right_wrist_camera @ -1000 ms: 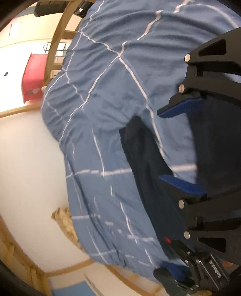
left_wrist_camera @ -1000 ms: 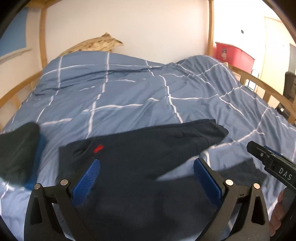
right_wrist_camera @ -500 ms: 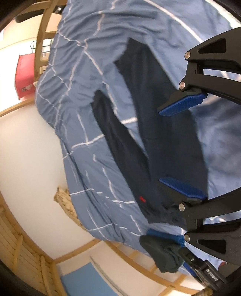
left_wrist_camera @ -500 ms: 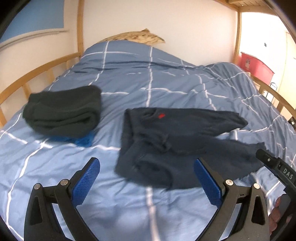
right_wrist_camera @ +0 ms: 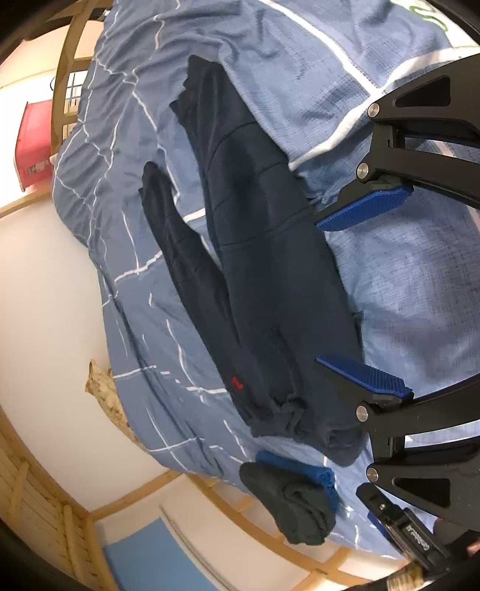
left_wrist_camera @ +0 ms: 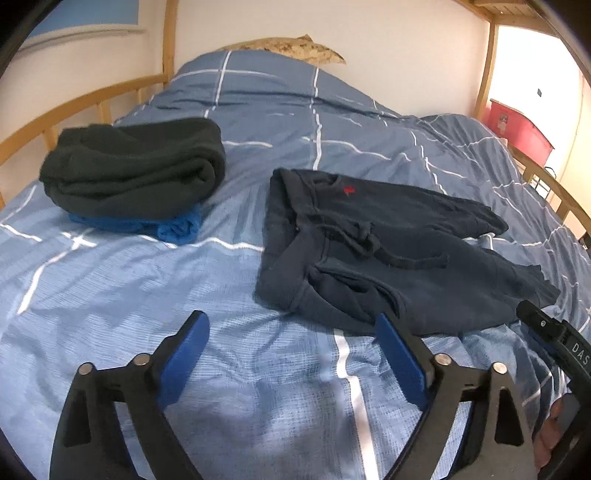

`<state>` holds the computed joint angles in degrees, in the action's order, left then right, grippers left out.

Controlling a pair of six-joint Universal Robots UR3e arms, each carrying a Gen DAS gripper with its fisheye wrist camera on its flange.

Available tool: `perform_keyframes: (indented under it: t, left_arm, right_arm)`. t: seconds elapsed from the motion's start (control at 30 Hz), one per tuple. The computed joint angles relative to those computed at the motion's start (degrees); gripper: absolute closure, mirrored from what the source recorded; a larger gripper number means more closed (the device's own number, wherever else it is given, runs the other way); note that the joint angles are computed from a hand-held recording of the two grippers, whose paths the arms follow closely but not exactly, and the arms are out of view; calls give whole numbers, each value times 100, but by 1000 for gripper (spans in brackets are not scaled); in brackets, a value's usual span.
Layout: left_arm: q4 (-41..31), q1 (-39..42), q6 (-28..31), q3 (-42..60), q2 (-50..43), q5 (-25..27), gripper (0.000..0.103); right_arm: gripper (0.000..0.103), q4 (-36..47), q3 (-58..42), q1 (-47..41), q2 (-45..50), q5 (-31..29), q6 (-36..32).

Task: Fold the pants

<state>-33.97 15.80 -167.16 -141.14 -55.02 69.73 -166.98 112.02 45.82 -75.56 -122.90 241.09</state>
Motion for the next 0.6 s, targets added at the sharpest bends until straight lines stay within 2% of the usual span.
perform_keyframes:
  t: [0.07,0.27,0.37,0.47,0.6]
  left_arm:
    - [85,-92,-45,54,-204,-32,19]
    - [777,-627,-592,288,-1166,300,25]
    - [910,-709,-644,364,-1483,327,28]
    - [1050,-842,-717,501,-1866,498,36]
    - [1167,-806,-766,527,-2055,385,40]
  right_arm:
    - [35,-105,80,-3,44,-18,108]
    - [45,-378,391,-235,41,199,137]
    - [49,-471,538,-390,21,388,198]
    - [51,-519,531,-468,102,442,117]
    - [52,-607,528,-575,166,525,110]
